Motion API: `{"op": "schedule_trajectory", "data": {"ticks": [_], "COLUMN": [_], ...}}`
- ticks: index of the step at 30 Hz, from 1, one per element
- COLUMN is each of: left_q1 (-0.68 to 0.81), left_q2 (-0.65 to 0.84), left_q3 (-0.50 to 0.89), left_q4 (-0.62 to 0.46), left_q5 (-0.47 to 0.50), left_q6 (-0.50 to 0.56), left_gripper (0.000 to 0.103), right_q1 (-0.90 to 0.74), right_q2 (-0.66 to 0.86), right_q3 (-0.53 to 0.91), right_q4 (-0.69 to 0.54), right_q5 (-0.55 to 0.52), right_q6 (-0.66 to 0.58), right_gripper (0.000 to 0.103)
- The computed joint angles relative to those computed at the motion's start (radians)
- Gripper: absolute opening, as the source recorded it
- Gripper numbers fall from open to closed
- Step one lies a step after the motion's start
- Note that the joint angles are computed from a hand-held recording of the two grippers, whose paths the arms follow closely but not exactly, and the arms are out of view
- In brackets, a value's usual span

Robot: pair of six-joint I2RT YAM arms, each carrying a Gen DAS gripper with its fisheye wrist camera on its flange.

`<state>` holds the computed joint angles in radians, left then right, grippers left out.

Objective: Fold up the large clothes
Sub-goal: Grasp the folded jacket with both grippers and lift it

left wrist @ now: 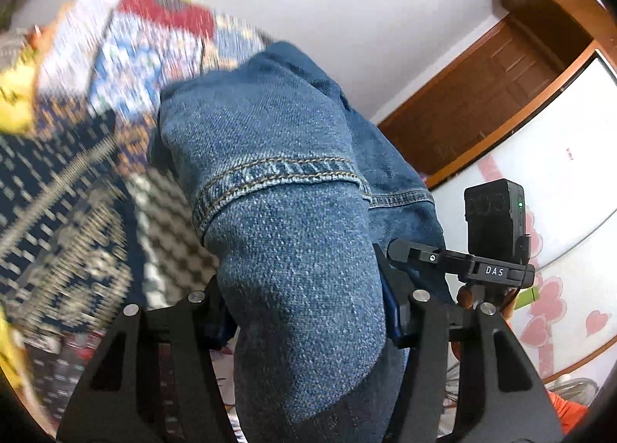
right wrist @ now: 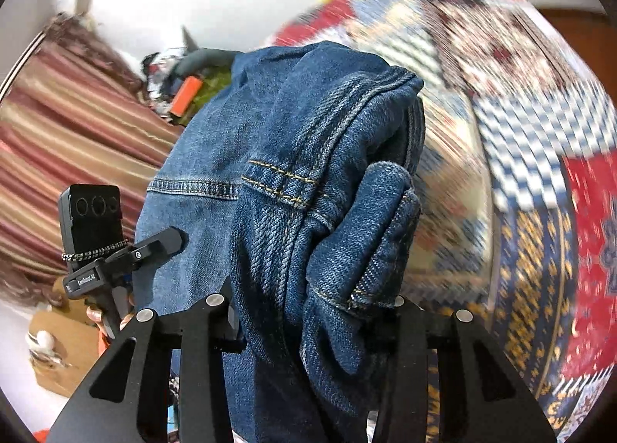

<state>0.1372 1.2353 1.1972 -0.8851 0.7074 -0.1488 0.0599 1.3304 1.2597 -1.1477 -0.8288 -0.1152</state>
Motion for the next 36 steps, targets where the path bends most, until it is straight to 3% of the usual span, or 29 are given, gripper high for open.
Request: {"op": "schedule_trajectory", "data": {"ticks": [7, 11, 19, 24, 26, 28, 30, 36], "left_q1": [0.338, 0.497, 0.605, 0.596, 0.583, 0.611, 0.63, 0.646], "left_q2": [0.07, 0.173, 0.404, 0.58, 0.596, 0.576, 0.563, 0.401], "left_q3": [0.272, 0.357, 0.32, 0.2, 0.134, 0.075, 0.067, -0.066], "left_q4": [-0.288, -0.343, -0.209, -0.052, 0.023, 0.079, 0.063, 0.115], "left_q5": [0.108, 0.139, 0.091, -0.009, -0.072, -0.039, -0.025, -0.114], "left_q6": [0.31, 0.445, 0.509, 0.523, 0.537, 0.55, 0.547, 0.541], "left_gripper": [0.058, 0.058, 0.058, 0.058, 0.063, 0.07, 0.075, 0.08], "right_q1": [0.273, 0.423, 0.573, 0.593, 0.591, 0.575, 0.553, 0.549], "right_q2": [0.02, 0.096, 0.399, 0.59, 0.649, 0.646, 0.62, 0.43], "right_q3": [0.101, 0.134, 0.244, 0.268, 0.256, 0.197, 0.158, 0.008], "right_q4": [0.239, 0.383, 0.54, 0.562, 0.567, 0.619, 0.637, 0.593], "right_q5": [0.097, 0.192, 0.278, 0.303, 0.313, 0.29, 0.256, 0.382], "right_q6": [0.284, 0.381, 0.463, 0.459, 0.449, 0.433, 0.409, 0.315], "right_gripper": [0.037, 0.037, 0.037, 0.037, 0.037, 0.037, 0.037, 0.042]}}
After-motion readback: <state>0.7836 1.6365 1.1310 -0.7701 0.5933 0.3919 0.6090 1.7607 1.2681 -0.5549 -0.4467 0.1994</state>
